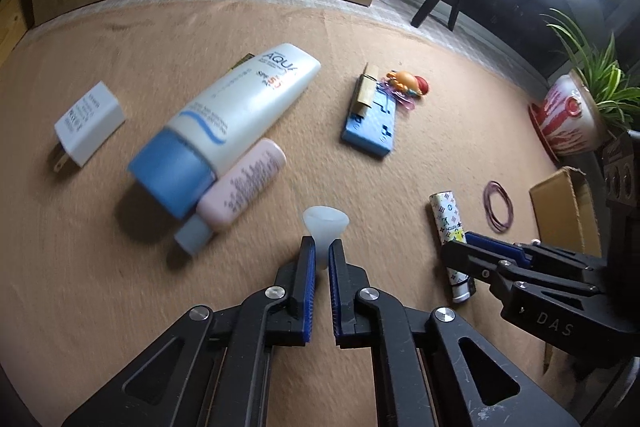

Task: Organize objects
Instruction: 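Grasp the patterned lighter with the right gripper while the left gripper grasps the white cap, then carry the lighter and white cap to the box and release both grippers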

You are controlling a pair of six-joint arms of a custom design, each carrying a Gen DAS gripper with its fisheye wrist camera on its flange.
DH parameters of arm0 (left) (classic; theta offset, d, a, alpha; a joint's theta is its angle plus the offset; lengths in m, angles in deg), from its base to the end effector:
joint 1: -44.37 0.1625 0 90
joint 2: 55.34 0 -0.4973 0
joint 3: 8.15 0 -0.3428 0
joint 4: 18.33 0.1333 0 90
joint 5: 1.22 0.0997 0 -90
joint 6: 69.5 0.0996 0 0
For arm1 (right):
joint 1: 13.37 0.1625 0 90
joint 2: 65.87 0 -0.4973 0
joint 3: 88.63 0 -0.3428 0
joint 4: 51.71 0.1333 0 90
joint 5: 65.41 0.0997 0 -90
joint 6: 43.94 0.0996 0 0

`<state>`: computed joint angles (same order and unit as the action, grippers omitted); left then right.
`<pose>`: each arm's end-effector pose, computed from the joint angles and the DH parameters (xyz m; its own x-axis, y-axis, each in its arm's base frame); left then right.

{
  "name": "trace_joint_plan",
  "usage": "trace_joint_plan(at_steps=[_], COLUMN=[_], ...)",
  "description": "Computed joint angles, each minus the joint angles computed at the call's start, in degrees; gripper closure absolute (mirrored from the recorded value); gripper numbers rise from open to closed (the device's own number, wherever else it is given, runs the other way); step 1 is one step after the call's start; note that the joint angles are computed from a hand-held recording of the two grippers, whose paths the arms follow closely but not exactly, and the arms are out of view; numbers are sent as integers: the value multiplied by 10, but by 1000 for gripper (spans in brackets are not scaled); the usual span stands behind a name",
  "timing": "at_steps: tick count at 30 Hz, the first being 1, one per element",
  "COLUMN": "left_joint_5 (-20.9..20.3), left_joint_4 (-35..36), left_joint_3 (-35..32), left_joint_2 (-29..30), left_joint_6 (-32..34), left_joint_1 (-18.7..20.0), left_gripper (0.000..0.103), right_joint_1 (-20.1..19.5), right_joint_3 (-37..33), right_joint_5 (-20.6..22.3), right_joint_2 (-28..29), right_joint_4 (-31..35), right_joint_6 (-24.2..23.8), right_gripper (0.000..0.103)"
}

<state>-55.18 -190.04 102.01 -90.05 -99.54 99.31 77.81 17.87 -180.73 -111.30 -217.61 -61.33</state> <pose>-0.1892 -0.6037 0.0447 -0.8907 -0.0507 -0.4517 0.1445 0.9106 -0.3872 0.1037 -0.6322 0.1552 -0.8586 -0.2022 0.4710 -0.2898 0.9495 -0.1207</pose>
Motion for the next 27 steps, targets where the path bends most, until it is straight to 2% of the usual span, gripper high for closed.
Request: trace_joint_plan(at_steps=[11, 19, 27], left_joint_5=[-8, -26, -80], left_joint_4=[-39, -47, -33], left_joint_3=[52, 32, -27], left_joint_2=[-18, -6, 37], left_joint_6=[-21, 1, 38], left_joint_1=[-36, -73, -106], left_gripper=[97, 97, 97], right_joint_1=[-17, -20, -53], right_joint_3=[91, 142, 182], right_joint_5=[63, 59, 32], right_joint_2=[-89, -155, -226], right_joint_4=[-49, -99, -146], right_joint_6=[5, -11, -16], right_gripper=[83, 83, 83])
